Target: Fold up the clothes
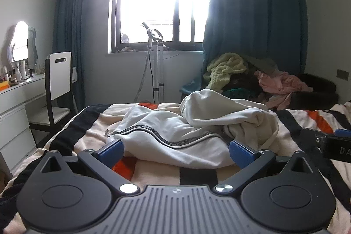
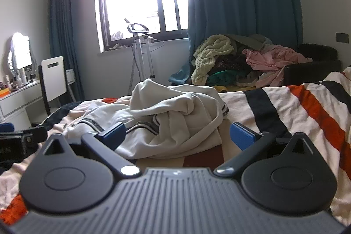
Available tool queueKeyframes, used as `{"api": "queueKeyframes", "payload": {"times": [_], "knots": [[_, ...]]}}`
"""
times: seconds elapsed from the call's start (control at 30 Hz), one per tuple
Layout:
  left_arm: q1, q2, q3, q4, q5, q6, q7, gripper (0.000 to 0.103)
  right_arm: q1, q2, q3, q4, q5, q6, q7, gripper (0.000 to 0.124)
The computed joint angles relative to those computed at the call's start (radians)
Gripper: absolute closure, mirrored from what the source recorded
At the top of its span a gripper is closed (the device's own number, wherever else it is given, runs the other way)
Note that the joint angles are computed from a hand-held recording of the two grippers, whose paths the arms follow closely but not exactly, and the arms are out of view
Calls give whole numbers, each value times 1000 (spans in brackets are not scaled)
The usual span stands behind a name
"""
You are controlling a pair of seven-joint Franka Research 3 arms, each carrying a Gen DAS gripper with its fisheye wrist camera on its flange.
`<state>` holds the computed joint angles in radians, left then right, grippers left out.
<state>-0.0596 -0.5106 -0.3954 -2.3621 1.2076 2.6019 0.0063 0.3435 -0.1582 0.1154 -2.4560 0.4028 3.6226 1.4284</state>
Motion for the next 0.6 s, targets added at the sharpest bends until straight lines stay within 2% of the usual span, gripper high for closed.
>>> {"api": "queueKeyframes", "payload": {"times": [0.07,0.17,0.47,0.6], "knots": [[0,0,1,-1,0,0,-3,0,15,-6,-28,-9,-58,1,49,21],[0,4,0,0,3,-2,-5,0,2,-8,-9,-8,-39,0,28,21],[-3,7,6,-2,6,9,-7,0,30,-29,-75,-14,-153,-60,156,21],[-4,9,8,-2,1,14,-6,0,21,-31,-71,-15,-169,-72,174,21]]}}
